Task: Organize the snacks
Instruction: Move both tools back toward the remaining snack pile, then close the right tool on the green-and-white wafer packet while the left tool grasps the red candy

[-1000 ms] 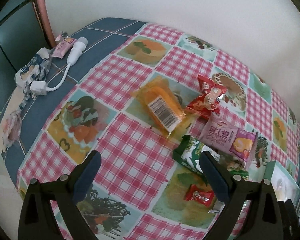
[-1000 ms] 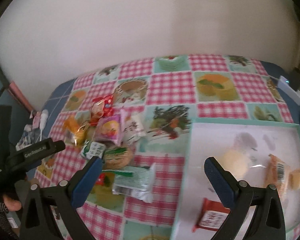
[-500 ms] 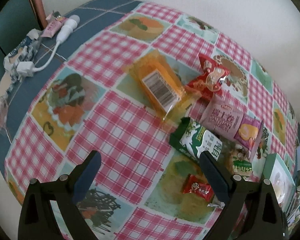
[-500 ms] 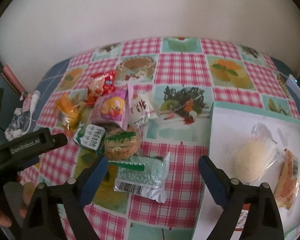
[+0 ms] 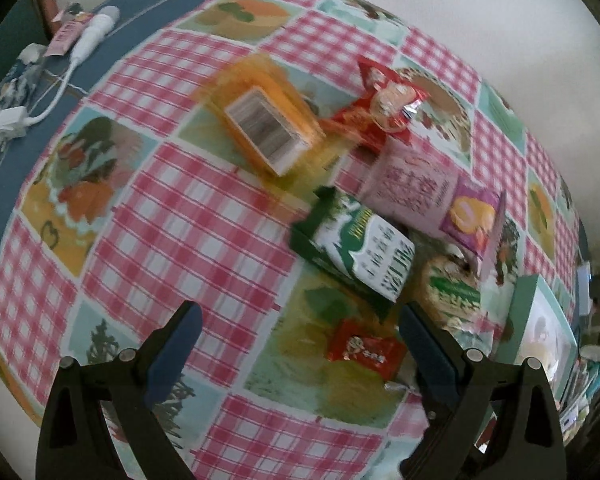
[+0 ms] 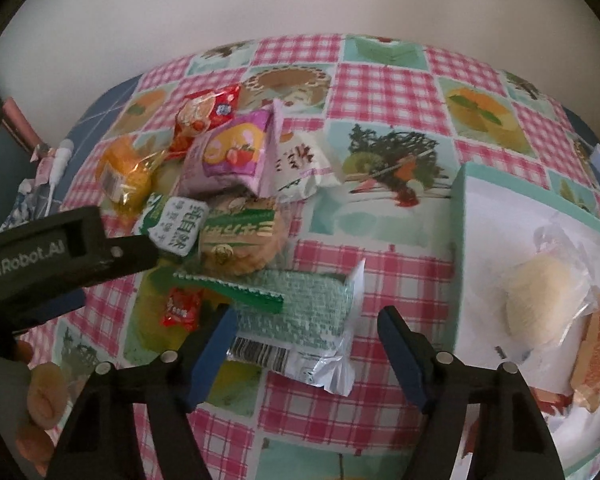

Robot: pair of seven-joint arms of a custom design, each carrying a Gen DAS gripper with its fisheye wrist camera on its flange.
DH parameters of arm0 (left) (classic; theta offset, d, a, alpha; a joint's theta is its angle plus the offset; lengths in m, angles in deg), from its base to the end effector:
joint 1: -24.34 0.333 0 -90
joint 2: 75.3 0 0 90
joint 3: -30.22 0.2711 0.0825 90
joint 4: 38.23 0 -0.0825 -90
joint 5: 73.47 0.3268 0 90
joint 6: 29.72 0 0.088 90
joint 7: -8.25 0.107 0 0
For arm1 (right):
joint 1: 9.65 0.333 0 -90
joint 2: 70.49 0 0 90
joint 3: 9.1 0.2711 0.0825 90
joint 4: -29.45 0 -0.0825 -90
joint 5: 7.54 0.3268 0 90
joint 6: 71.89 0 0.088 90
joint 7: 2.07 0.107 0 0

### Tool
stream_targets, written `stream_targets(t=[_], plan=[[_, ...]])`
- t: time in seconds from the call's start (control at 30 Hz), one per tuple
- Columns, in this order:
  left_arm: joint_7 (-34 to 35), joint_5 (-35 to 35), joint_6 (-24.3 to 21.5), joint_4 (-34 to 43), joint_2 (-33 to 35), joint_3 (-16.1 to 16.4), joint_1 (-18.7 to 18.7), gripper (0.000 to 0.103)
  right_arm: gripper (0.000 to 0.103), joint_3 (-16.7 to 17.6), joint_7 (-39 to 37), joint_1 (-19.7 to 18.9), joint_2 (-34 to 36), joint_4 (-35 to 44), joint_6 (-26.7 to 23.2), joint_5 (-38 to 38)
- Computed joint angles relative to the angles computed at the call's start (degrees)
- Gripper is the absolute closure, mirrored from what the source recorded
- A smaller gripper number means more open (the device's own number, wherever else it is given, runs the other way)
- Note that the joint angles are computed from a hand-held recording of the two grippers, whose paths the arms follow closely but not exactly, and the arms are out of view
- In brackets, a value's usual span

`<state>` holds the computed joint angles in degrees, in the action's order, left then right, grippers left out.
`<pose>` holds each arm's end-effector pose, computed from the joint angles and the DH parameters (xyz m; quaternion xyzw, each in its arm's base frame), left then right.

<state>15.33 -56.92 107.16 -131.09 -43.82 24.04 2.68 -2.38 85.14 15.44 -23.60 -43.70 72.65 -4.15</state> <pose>0.5694 -0.2872 0.3214 -0.9166 0.3749 -0.1243 0.0612 0.6099 0.3497 0.3074 -0.8405 0.4943 -0.0571 0.2146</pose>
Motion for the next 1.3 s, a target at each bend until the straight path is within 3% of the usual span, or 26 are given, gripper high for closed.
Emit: stream_targets(t=[0.37,0.63,0.9,1.13,1.3], plan=[[3.46,-1.94,-1.47,5.37,3.7,-0.58,-0.42,0.005,0.027,-1.02,-1.32,1.95,-0.08,-0.4,-1.06,-2.58],[6.84,-4.46,1.23,5.84,4.81,-1.47,0.16,0.005,0.037,-1.4,0.85,1.4,0.29,0.5,-1.73,-2.58],[9.43,-5.74,-1.83,9.29,7.07,-1.35,-0.55,0.005,0.04,-1.91,1.05,1.05,-0.94,-1.13,-2.28,-3.53],[11.76,-5.82,-4.36,13.73,9.55,-1.26,-1.32,0.011,0.04,-1.9,1.94,0.31,-1.15,-1.0,-3.56,-3.47],[13.04,-2.77,-10.44,20.05,11.91,0.1,-3.55,0.012,0.04,-1.89,1.98,0.23,-0.75,-0.27,-4.08,-3.46]])
